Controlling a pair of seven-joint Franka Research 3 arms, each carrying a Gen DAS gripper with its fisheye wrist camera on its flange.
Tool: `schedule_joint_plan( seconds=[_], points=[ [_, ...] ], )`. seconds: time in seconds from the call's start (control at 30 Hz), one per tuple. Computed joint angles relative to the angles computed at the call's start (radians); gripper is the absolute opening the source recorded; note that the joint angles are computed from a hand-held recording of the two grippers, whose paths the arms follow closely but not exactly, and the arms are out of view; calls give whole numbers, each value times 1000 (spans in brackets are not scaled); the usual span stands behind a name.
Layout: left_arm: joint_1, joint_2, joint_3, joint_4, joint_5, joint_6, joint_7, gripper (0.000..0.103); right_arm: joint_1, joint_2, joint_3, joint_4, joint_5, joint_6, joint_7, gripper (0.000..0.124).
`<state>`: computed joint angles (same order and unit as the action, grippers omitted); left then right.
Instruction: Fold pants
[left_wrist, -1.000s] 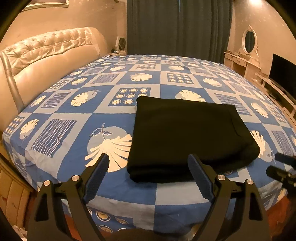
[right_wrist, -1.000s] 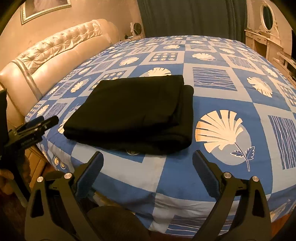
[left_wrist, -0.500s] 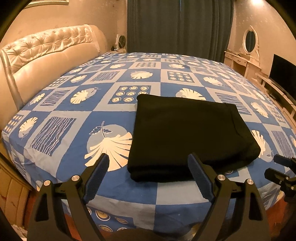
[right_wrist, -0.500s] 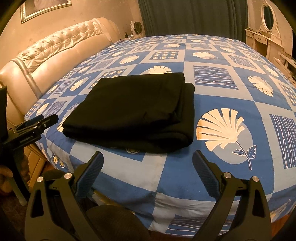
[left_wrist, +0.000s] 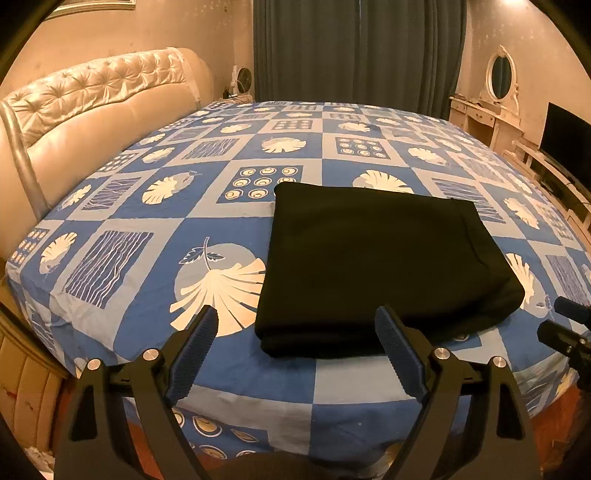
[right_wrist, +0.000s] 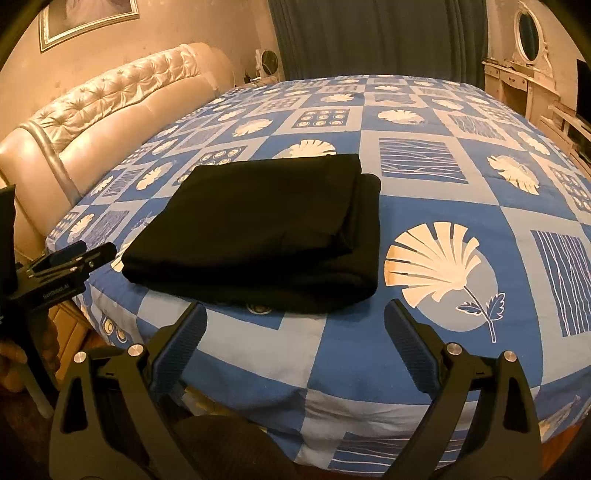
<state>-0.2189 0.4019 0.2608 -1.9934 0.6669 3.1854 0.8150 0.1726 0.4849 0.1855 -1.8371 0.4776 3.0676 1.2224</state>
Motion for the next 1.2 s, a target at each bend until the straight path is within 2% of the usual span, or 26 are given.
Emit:
schedule_joint_plan(
  seconds=[0.17,0.37,0.67,0.77,1.03,1.07,1.17,1.2],
  points=[
    [3,3,-7,2,-6,-4,4,86,-7,-1,14,-1,6,8,-17,97],
    [43,1,-50,1,-34,-12,23,86,1,-2,7,-2,7,4,-16,97],
    [41,-4,-47,-4,-43,-11,28,86,3,-1,9,-2,7,-3,-19,97],
    [-1,0,-3,3,-22,-22,3,86,8,-1,6,-2,7,-2,-17,97],
    [-22,0,21,10,40,-19,-59,85,13,-1,4,-5,4,1,-12,97],
    [-39,0,41,10,52,-16,-77,85,11,-1,4,-4,4,-1,-12,97],
    [-150,3,172,6,123,17,-187,86,13,1,4,-4,2,-1,-12,97],
    [-166,5,194,4,133,32,-209,86,12,1,4,-3,2,-3,-12,97]
  ],
)
